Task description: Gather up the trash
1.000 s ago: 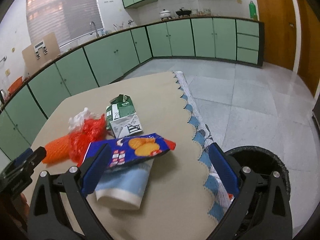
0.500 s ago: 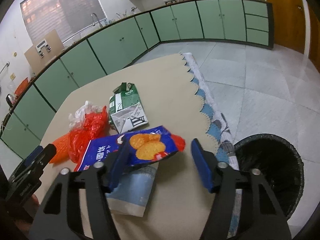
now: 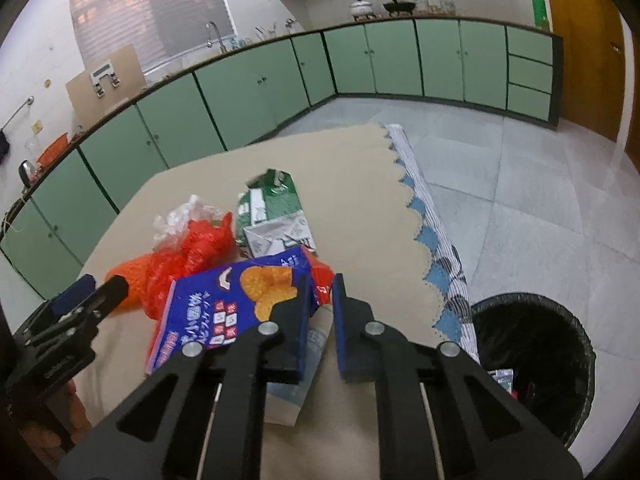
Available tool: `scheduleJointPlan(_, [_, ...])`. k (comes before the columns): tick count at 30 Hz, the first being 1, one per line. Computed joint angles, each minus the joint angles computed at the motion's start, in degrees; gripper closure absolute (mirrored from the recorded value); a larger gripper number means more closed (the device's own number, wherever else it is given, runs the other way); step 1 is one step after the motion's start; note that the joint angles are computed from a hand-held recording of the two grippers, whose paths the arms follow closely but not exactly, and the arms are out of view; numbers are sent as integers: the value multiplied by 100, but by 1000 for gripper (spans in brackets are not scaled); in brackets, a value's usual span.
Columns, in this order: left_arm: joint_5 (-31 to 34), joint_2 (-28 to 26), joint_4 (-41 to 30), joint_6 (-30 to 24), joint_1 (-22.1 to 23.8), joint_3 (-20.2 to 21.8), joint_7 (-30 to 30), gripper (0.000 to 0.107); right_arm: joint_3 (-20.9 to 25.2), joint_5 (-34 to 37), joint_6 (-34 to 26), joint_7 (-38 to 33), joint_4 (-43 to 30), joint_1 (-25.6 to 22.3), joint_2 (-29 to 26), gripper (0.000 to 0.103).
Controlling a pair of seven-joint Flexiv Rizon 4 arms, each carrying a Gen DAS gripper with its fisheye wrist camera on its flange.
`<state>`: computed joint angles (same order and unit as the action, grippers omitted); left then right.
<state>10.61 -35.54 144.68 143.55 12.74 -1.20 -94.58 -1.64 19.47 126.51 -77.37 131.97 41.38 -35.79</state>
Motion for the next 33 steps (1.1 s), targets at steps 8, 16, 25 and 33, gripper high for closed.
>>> scheduleJointPlan(8, [73, 138, 111, 87, 71, 21, -79, 25, 374, -220, 599, -165, 203, -238, 302, 97])
scheduleJointPlan(16, [115, 290, 201, 175, -22, 22, -108, 25, 659, -242, 638, 8, 327, -468, 432, 103])
scheduleJointPlan(25, [81, 291, 217, 102, -112, 0, -129, 25, 990, -1013, 493, 316, 744, -726, 429, 102])
scheduleJointPlan(33, [-75, 145, 236, 40, -249, 49, 27, 25, 973, -1063, 601, 431, 857, -724, 435, 75])
